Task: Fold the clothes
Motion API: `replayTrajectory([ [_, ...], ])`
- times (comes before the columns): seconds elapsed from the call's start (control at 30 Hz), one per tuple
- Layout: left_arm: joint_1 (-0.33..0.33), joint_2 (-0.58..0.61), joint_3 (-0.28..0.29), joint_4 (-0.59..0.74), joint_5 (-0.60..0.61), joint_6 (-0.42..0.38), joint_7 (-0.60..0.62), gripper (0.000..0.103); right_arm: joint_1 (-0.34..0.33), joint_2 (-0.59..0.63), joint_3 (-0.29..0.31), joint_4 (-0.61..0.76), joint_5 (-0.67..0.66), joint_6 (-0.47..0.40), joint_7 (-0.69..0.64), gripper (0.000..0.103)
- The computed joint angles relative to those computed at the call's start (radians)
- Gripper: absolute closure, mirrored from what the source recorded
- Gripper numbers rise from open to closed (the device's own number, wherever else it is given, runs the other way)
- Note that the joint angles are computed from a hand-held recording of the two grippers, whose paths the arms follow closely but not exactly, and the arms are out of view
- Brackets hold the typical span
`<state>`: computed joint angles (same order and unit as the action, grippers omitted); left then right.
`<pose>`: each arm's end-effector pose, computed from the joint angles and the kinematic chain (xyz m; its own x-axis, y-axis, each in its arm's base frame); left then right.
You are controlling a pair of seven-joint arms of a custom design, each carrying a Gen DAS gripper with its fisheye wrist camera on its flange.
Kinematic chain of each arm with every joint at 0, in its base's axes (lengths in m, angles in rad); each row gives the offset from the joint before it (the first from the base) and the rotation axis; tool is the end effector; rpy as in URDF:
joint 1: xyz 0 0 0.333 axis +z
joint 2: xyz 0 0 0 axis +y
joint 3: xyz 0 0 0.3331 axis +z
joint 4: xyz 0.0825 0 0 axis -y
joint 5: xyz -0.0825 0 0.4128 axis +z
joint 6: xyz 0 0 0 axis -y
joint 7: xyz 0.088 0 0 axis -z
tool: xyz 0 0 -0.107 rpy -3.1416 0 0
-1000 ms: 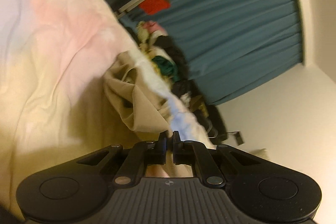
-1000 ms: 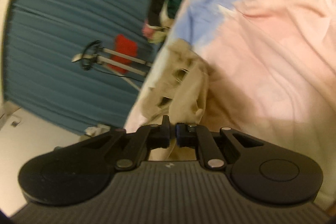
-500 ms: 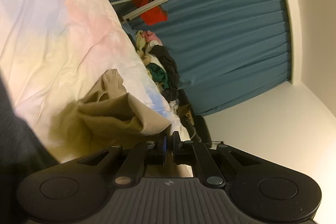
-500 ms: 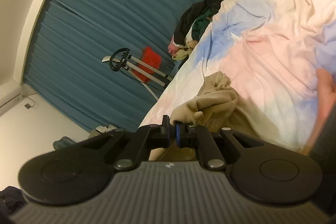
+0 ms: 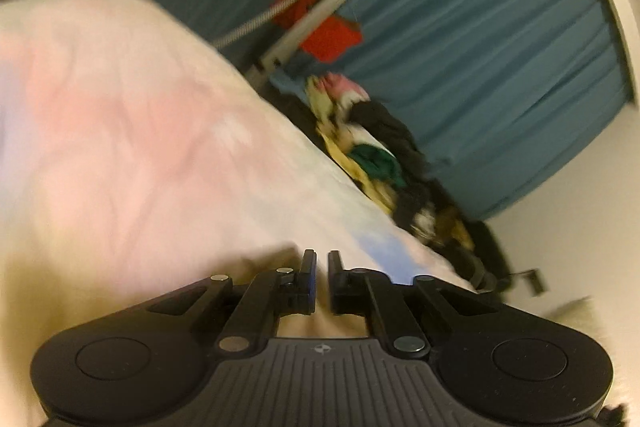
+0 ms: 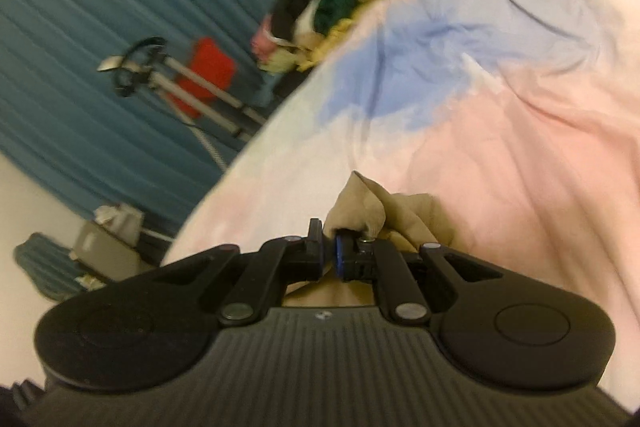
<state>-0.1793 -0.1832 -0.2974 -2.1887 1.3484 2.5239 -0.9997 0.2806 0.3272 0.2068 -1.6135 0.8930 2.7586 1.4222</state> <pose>0.4876 -0.2706 0.5151 0.4743 -0.5576 0.6813 -0.0958 -0.8019 -0.5897 0.6706 0.2952 0.5284 0.1428 -0.6939 -0.7058 -0.8253 0.3102 -0.4719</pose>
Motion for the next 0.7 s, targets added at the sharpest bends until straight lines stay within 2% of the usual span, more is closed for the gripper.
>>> replayTrajectory([
  [0.03,0.008,0.013,0.006,-0.004,0.02,0.007,-0.011,0.1,0.001,0.027,-0.001,0.017,-0.002,-0.002,0.005,0.092],
  [0.1,0.026,0.029,0.033,-0.026,0.058,0.095,-0.086,0.1,0.0,0.069,0.0,0.041,-0.009,-0.007,0.014,0.092],
  [0.2,0.036,0.059,0.049,-0.017,0.069,0.122,-0.049,0.1,-0.004,0.113,0.002,0.084,-0.038,-0.043,0.039,0.092],
  [0.27,0.038,0.072,0.057,-0.009,0.087,0.134,-0.017,0.096,-0.014,0.137,0.007,0.111,-0.045,-0.072,0.044,0.092],
  [0.37,0.037,0.075,0.063,-0.006,0.108,0.156,0.019,0.076,-0.045,0.144,0.036,0.122,-0.007,-0.102,-0.006,0.091],
  [0.4,0.033,0.072,0.062,-0.009,0.103,0.16,0.03,0.063,-0.059,0.142,0.048,0.122,0.019,-0.114,-0.035,0.088],
  [0.43,0.032,0.07,0.061,-0.012,0.099,0.162,0.029,0.056,-0.075,0.138,0.063,0.121,0.056,-0.13,-0.072,0.083],
  [0.47,0.031,0.069,0.061,-0.016,0.095,0.164,0.029,0.055,-0.099,0.132,0.084,0.119,0.114,-0.154,-0.124,0.064],
  [0.5,0.03,0.07,0.061,-0.014,0.089,0.166,0.042,0.054,-0.131,0.125,0.111,0.116,0.199,-0.19,-0.194,0.036],
  [0.57,0.028,0.074,0.061,-0.01,0.077,0.171,0.068,0.051,-0.172,0.1,0.137,0.098,0.339,-0.246,-0.306,0.017],
  [0.63,0.025,0.071,0.058,-0.01,0.07,0.171,0.102,0.046,-0.187,0.064,0.134,0.072,0.411,-0.28,-0.404,0.018],
  [0.7,0.02,0.077,0.056,-0.005,0.044,0.17,0.157,0.045,-0.173,0.023,0.113,0.039,0.44,-0.247,-0.498,0.018],
])
